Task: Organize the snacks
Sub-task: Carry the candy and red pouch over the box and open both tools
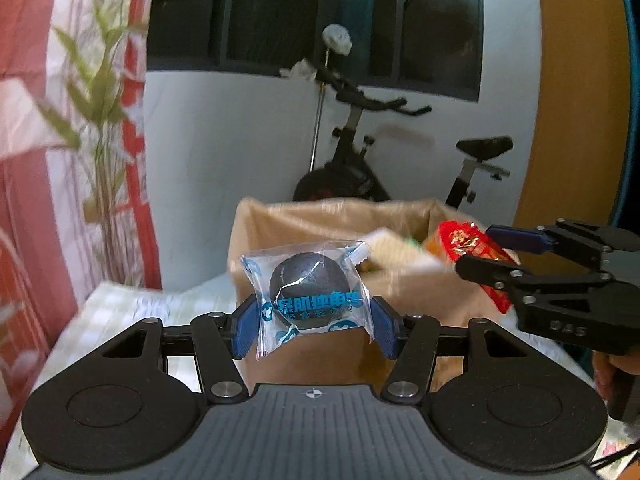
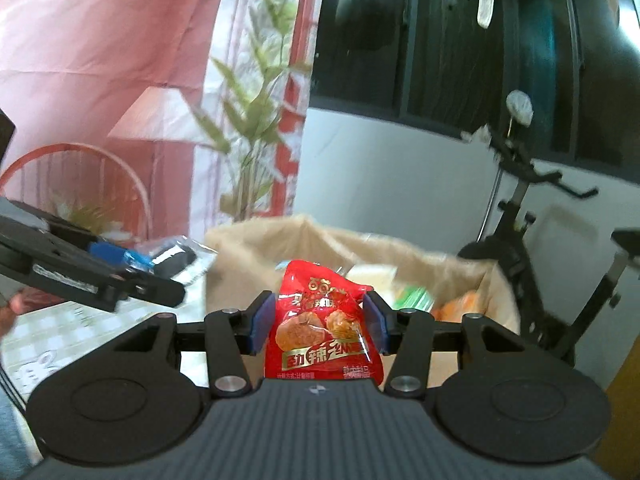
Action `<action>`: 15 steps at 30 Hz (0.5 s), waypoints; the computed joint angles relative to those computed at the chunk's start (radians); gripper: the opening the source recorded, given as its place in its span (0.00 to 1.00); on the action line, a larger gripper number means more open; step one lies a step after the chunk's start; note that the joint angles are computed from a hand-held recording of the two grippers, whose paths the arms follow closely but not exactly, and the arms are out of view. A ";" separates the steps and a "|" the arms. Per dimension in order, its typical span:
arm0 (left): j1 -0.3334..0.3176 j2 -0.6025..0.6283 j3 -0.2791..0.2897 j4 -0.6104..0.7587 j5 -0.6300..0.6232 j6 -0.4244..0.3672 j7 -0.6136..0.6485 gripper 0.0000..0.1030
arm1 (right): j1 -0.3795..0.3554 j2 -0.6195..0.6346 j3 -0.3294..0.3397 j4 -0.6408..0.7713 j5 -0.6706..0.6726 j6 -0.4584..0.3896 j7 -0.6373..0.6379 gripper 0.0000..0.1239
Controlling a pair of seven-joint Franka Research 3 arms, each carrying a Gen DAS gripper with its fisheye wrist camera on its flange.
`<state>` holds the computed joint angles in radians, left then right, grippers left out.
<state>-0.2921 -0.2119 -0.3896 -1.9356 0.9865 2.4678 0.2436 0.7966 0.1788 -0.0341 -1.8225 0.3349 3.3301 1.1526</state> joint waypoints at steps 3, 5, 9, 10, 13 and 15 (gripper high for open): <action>0.007 0.060 0.021 0.070 -0.015 0.025 0.034 0.59 | 0.005 0.061 -0.042 0.097 -0.026 -0.027 -0.010 0.41; 0.009 0.113 0.034 0.127 -0.014 0.019 0.048 0.59 | -0.021 0.113 -0.044 0.186 -0.051 -0.072 0.008 0.41; -0.011 0.222 0.075 0.236 -0.051 0.003 0.100 0.59 | -0.017 0.259 -0.125 0.426 -0.102 -0.214 0.124 0.41; -0.018 0.249 0.087 0.262 -0.065 0.002 0.117 0.59 | -0.001 0.307 -0.170 0.502 -0.122 -0.269 0.182 0.41; -0.043 0.301 0.117 0.314 -0.088 -0.018 0.163 0.59 | -0.028 0.427 -0.194 0.707 -0.146 -0.420 0.298 0.41; -0.057 0.333 0.133 0.347 -0.104 -0.027 0.196 0.60 | -0.058 0.504 -0.188 0.843 -0.158 -0.517 0.364 0.41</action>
<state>-0.3491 0.1213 -0.2562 -1.5890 0.8829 2.4411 0.4392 0.7389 0.6832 -0.2217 -0.9794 0.1772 2.8128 1.5164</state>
